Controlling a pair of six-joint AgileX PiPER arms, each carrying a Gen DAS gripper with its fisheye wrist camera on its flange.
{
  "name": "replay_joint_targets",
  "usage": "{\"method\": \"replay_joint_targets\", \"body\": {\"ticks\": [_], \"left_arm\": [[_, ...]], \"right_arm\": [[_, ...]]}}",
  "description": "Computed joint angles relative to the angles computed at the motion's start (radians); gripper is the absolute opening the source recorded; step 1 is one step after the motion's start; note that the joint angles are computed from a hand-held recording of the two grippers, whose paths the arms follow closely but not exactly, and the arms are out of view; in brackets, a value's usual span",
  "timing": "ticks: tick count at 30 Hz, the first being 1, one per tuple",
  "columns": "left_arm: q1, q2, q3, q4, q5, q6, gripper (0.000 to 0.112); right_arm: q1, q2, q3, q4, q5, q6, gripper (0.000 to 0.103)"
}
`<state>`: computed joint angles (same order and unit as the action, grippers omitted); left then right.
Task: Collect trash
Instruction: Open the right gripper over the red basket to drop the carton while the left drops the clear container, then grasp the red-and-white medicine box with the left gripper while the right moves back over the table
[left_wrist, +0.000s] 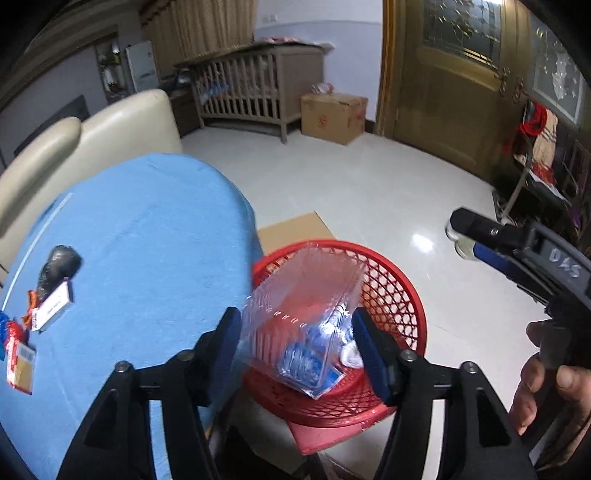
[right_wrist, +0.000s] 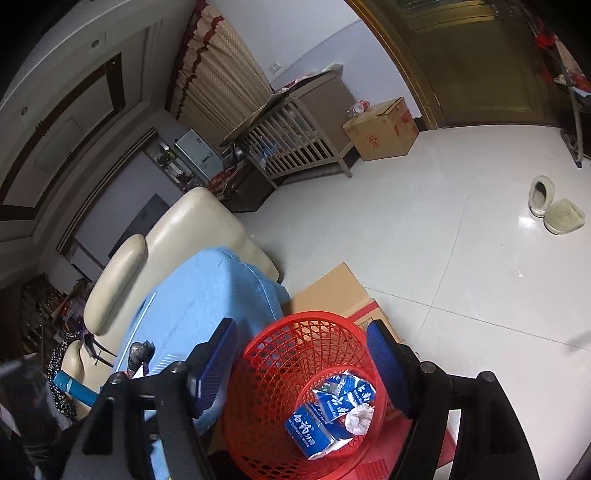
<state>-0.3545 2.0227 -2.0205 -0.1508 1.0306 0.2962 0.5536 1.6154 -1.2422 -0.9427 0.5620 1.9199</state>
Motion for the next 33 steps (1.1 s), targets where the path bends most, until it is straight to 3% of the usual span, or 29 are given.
{"method": "replay_joint_targets", "body": {"ticks": [1,8,14,18,26,33], "left_arm": [[0.003,0.014,-0.023,-0.006,0.024,0.004,0.073],[0.072,-0.023,0.014,-0.038,0.018,0.016,0.075],[0.215,-0.127,0.162,-0.072,-0.059,0.044,0.075],[0.316,-0.177,0.273,-0.087,-0.111,0.048,0.076],[0.523,-0.225,0.408,-0.110,-0.176,0.061,0.076],[0.693,-0.128,0.268,-0.165,-0.124,0.142,0.077]], "right_arm": [[-0.005,-0.002,0.004,0.001,-0.008,-0.002,0.076],[0.007,0.009,-0.022,-0.002,-0.027,-0.016,0.076],[0.036,0.058,-0.102,0.047,-0.044,-0.103,0.076],[0.061,0.135,-0.208,0.158,-0.055,-0.245,0.076],[0.146,0.356,-0.552,0.459,0.017,-0.658,0.076],[0.200,0.541,-0.849,0.638,0.140,-0.907,0.076]]}}
